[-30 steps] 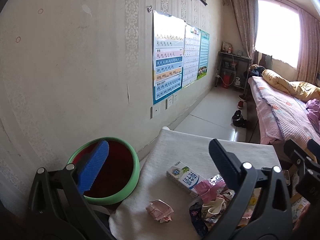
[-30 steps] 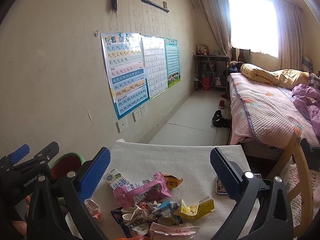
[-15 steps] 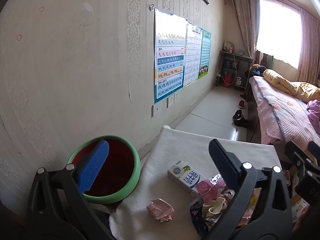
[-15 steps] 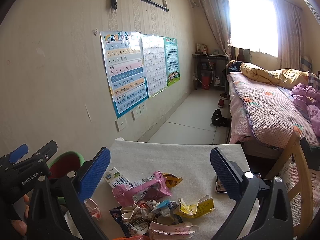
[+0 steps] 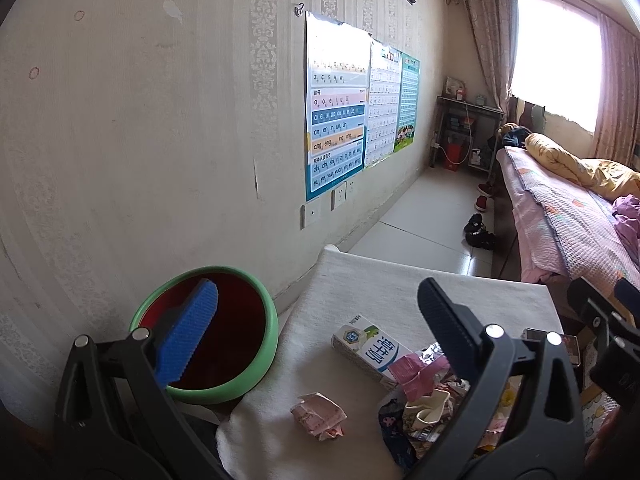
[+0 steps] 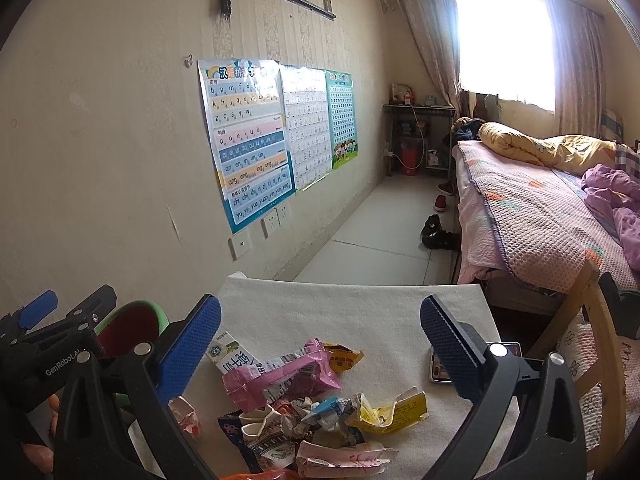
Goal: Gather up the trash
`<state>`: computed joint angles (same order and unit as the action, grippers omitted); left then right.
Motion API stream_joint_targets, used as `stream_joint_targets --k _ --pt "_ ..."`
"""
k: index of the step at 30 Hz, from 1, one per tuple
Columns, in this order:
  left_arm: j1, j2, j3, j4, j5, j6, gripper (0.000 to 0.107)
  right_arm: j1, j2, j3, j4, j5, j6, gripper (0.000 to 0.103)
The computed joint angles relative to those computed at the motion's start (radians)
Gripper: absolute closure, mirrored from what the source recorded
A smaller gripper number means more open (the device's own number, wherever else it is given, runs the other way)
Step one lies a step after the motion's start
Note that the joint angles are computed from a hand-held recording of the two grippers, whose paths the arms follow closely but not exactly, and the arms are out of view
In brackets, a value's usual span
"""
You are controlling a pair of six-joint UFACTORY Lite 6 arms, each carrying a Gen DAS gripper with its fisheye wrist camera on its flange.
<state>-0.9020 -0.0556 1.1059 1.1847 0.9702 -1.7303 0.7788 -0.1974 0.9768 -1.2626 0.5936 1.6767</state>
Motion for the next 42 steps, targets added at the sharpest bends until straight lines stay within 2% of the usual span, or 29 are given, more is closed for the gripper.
stream_joint_targets --k 16,20,26,28,31,34,38,42 --pt "-0.008 -0.008 -0.016 0.011 -0.014 0.009 0.009 0.001 0.009 0.010 0.012 -0.008 0.000 0.007" --pt "0.003 -0.021 -0.035 0.028 -0.046 0.037 0.009 -0.039 -0.015 -0.016 0.028 -0.097 -0.006 0.007" --pt "0.084 -0.083 -0.164 -0.039 -0.223 0.127 0.011 -0.107 -0.031 -0.099 0.175 -0.210 -0.187 0.007" --pt "0.115 -0.081 -0.220 -0.091 -0.300 0.165 0.023 -0.121 -0.035 -0.149 0.245 -0.238 -0.246 0.007" --pt "0.173 -0.008 -0.259 -0.214 -0.425 0.241 0.036 -0.141 -0.023 -0.199 0.345 -0.271 -0.310 0.007" --pt "0.227 0.086 -0.266 -0.304 -0.525 0.297 0.036 -0.156 -0.013 -0.217 0.398 -0.300 -0.352 0.007" --pt "0.293 0.202 -0.223 -0.412 -0.592 0.381 0.036 -0.151 -0.008 -0.212 0.373 -0.297 -0.336 0.007" --pt "0.327 0.304 -0.181 -0.476 -0.641 0.441 0.036 -0.188 0.009 -0.211 0.525 -0.308 -0.487 0.007"
